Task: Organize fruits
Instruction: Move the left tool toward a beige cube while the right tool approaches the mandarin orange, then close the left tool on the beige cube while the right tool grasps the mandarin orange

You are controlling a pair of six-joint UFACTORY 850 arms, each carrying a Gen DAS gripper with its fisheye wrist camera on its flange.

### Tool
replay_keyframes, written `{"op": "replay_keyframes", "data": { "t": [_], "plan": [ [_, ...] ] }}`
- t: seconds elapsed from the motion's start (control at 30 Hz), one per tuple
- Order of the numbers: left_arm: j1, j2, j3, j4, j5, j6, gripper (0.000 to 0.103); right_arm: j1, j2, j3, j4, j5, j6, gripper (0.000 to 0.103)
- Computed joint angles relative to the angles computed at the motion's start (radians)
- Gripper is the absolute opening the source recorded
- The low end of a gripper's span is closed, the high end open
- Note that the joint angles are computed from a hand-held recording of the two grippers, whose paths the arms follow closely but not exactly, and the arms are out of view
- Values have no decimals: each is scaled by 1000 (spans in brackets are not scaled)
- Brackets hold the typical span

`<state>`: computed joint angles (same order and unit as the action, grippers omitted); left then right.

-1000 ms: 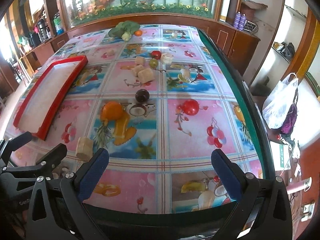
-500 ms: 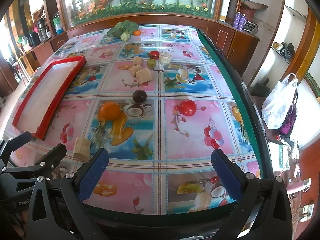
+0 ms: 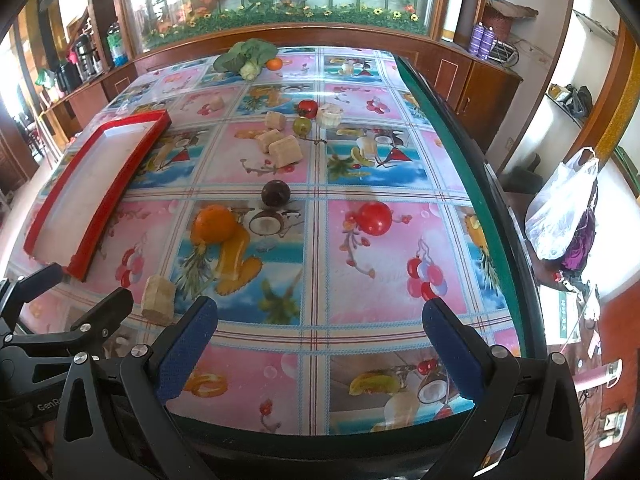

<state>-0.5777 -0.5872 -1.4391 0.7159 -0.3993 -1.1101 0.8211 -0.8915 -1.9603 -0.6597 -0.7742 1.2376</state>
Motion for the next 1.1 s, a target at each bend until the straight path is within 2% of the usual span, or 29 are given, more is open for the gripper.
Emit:
{"op": "replay_keyframes", "data": {
  "t": [0.37, 0.47, 0.53, 0.63, 0.7, 1.0, 1.1],
  "plan": [
    [-3, -28, -34, -37, -26, 40, 103, -16, -11, -11, 17, 6, -42, 103],
    [-6, -35, -35, -70, -43, 111, 103, -22, -13, -10, 21, 11, -60, 103],
    [-7, -29, -15, -74, -23, 130, 103, -27, -11, -4, 20, 14, -68, 103],
    [8, -22, 7, -196, 19, 234, 103, -36, -3, 15, 20, 28, -72, 103],
    [16, -29, 4, -264, 20, 284, 103, -42, 0, 25, 22, 35, -74, 103],
    [11, -86, -73, -332, -13, 333, 103, -67, -4, 36, 72, 76, -128, 103],
    [14, -107, -99, -368, -14, 357, 93, -71, -7, 34, 83, 84, -154, 103]
  ]
}}
